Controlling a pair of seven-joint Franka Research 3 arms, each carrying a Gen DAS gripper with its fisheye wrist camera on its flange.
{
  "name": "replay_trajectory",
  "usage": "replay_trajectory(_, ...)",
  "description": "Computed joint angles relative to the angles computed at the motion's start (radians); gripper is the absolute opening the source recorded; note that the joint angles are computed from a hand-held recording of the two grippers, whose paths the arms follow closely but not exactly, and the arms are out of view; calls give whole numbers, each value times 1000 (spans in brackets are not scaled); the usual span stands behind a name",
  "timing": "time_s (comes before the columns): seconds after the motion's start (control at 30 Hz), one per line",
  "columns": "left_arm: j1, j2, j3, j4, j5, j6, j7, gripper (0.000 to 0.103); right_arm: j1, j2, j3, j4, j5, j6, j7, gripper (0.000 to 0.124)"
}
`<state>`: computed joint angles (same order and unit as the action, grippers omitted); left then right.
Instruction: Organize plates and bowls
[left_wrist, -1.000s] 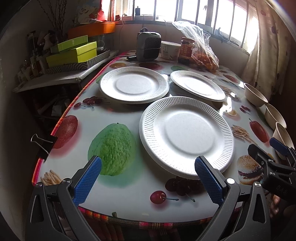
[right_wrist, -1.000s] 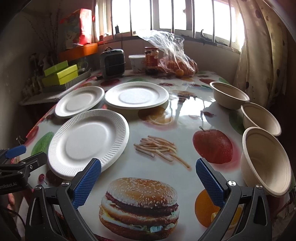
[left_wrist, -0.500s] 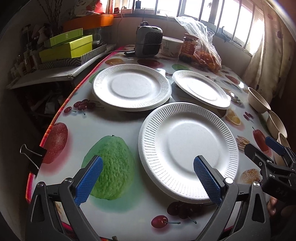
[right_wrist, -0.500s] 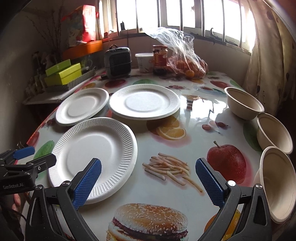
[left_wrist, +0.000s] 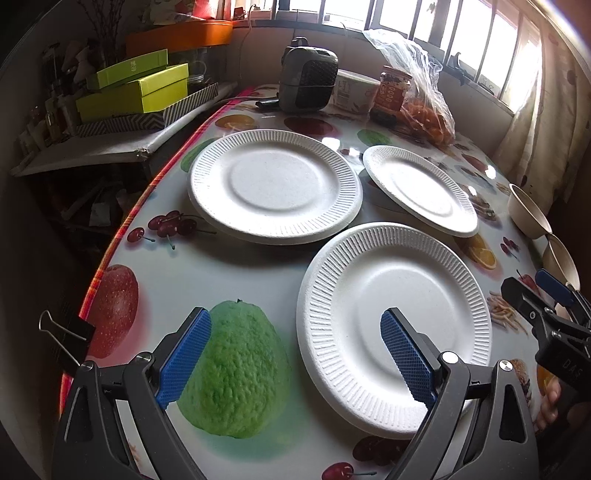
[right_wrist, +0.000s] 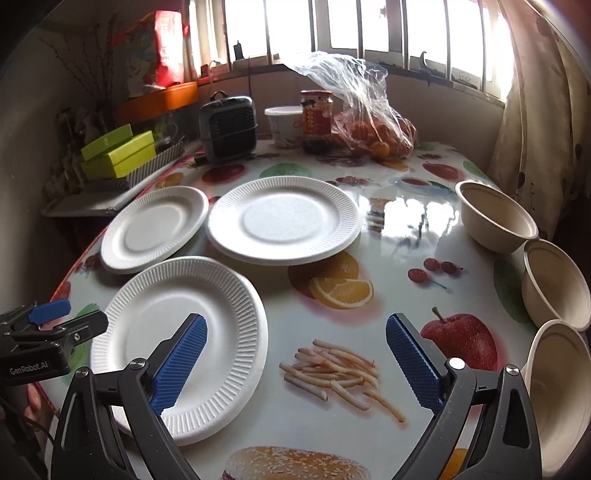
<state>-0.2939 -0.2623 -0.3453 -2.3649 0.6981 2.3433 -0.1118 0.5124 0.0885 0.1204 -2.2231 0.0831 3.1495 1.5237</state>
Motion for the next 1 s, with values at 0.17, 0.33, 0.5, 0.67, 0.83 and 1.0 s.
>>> replay_trajectory(0.17,25,16,20,47,30,18,56,93,18,40,-44,85,-47,-15,58,99)
replay_trajectory(0.33,53,73,50,112,45,76,115,93,67,96,-127,187,-148,-53,157,98)
replay_trajectory(0.5,67,155,73,198,31,75,198,92,83,170,-171,303,-215,-116,225,98)
replay_trajectory(0.67,70,234,98,274,17,92,256,92,48,243,-143,401,-191,-181,224,94)
replay_trajectory(0.83,76,303,128,325,-72,143,342,80,32,312,-129,487,-165,-250,218,87)
replay_trajectory(1.0,71,345,143,364,-98,145,359,77,9,359,-101,543,-123,-284,169,81)
